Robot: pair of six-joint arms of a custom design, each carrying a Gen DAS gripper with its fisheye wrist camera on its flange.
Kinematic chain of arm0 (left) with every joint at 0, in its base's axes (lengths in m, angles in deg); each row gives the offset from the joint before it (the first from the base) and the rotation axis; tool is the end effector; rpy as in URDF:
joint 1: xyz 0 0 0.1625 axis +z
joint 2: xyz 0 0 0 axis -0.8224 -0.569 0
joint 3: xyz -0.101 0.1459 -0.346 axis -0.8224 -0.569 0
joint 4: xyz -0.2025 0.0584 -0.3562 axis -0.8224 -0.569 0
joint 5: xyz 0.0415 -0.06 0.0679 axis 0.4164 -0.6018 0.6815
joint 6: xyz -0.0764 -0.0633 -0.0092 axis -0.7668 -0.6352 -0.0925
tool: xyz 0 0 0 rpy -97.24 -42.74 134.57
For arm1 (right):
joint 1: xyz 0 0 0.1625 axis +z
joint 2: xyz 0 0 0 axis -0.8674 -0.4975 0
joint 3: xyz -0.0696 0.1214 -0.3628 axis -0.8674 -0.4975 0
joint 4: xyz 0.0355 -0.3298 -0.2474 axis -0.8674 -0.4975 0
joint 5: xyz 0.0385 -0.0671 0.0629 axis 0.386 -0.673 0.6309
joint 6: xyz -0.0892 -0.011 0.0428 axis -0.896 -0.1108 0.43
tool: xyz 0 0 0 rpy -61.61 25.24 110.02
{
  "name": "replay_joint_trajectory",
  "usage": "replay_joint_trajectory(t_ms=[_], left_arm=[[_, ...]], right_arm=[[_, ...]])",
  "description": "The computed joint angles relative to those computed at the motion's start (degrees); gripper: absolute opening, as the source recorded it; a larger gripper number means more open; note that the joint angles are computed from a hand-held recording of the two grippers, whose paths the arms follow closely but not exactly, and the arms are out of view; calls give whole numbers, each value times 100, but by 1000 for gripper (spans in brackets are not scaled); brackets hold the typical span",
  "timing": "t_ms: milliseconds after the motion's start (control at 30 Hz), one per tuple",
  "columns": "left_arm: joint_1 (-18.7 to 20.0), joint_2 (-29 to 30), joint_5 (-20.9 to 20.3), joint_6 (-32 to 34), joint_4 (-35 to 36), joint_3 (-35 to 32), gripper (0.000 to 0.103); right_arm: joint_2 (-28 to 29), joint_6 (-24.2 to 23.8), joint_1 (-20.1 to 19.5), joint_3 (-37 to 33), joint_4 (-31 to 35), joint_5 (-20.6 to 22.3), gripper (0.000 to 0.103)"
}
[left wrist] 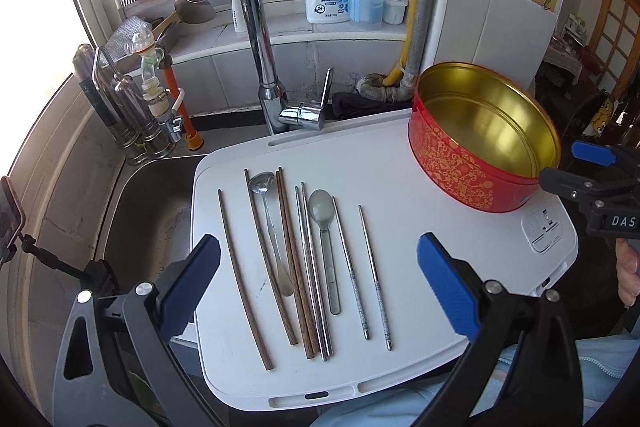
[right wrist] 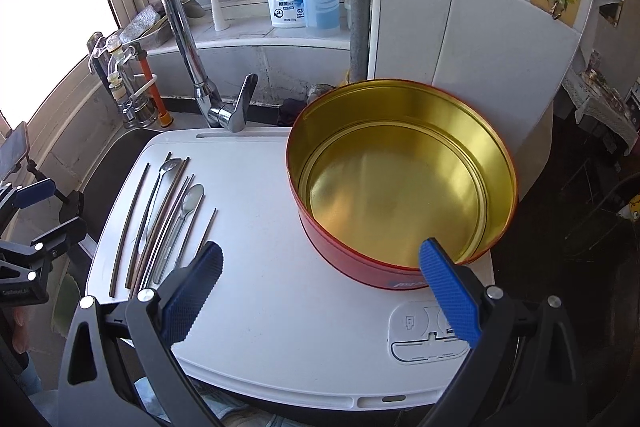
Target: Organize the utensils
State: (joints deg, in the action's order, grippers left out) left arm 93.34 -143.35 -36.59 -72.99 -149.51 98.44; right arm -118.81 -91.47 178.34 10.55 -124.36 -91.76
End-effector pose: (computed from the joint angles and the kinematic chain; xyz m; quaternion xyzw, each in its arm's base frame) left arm -0.2547 -0.4787 0.3185 -0.0018 0.8456 -0.3217 0.4259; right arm 0.3954 -0.5782 0.1934 0.3352 -0.8854 0.1394 0.2905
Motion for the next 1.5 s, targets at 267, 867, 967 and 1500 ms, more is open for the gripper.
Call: replay_joint_trajectory(t_ms=[267, 867, 967, 1500], left_arm=[[230, -611, -189, 211, -623, 578, 96], [1386, -1151, -274, 1264, -2270, 1448, 70], [1484, -1151, -261, 1283, -2263, 1503, 67], [1595, -1008, -188, 1522, -2578, 1781, 15]], right_arm=[[261, 106, 21, -116, 359, 545, 99], [1338, 390, 97, -5, 500, 120, 60], [1387, 509, 86, 44, 495, 46, 57], [1379, 708, 234, 453, 21, -385, 17]])
